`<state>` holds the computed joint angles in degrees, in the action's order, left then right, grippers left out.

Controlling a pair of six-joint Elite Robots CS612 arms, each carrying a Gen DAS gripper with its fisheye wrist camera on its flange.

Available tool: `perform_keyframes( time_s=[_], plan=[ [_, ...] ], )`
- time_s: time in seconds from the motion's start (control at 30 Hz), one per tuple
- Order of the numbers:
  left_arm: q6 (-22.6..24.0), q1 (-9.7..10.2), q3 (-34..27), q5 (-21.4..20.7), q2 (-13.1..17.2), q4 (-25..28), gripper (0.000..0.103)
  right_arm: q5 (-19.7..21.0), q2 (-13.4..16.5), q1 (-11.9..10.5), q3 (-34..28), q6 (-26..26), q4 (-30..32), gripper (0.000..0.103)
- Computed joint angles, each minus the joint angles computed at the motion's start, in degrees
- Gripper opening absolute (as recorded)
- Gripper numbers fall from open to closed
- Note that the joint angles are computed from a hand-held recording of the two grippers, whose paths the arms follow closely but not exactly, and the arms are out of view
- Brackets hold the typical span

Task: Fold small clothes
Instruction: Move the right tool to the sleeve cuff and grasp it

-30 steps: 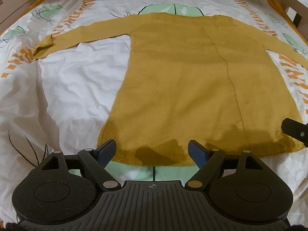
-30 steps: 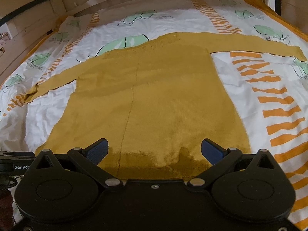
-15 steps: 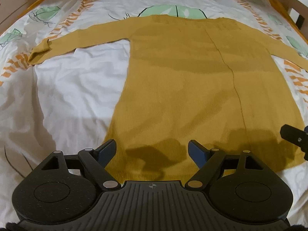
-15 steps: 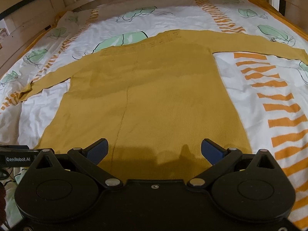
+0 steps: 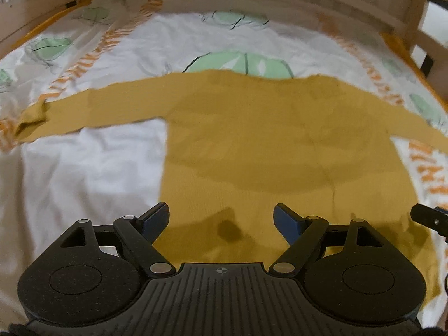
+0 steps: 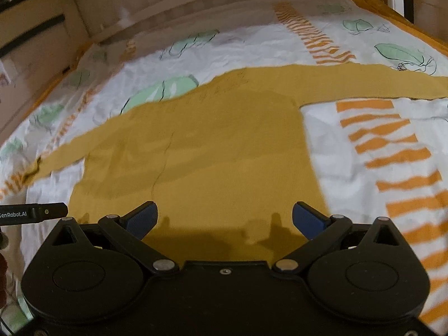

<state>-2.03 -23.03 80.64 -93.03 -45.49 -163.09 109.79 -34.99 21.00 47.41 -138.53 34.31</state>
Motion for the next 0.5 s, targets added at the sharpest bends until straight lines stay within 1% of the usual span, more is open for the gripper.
perform_keyframes(
  time_s=[0.1, 0.2, 0.23, 0.3, 0.4, 0.5],
  plan=[
    [-0.85, 0.45, -3.04, -3.76, 2.16, -0.81, 0.081, 0.36, -1.11, -1.34, 2.14, -0.49, -2.53, 0.102],
    [-2.33, 0.60, -6.09, -6.03, 4.28, -1.28, 0.081, 2.04, -1.83, -2.64, 3.53, 0.06, -3.56, 0.102],
    [-2.94, 0.45, -7.32, -5.76, 5.09, -1.40, 0.081, 2.32, -2.06, -3.19, 3.95, 0.16, -3.71, 0.102],
    [-3.26, 0.00, -8.95, -3.70, 6.28, -2.60, 0.081, 2.66, -2.68, -4.31, 5.05, 0.21, -4.23, 0.102],
    [-1.85, -1.06, -11.79, 0.48, 8.60, -5.93, 0.081, 4.01, -3.18, -5.93, 6.06, 1.40, -4.40, 0.102],
    [-0.63, -1.70, -14.94, 2.44, 10.66, -6.71, 0.081, 5.61, -3.66, -7.63, 7.06, 2.06, -4.12, 0.102]
  ],
)
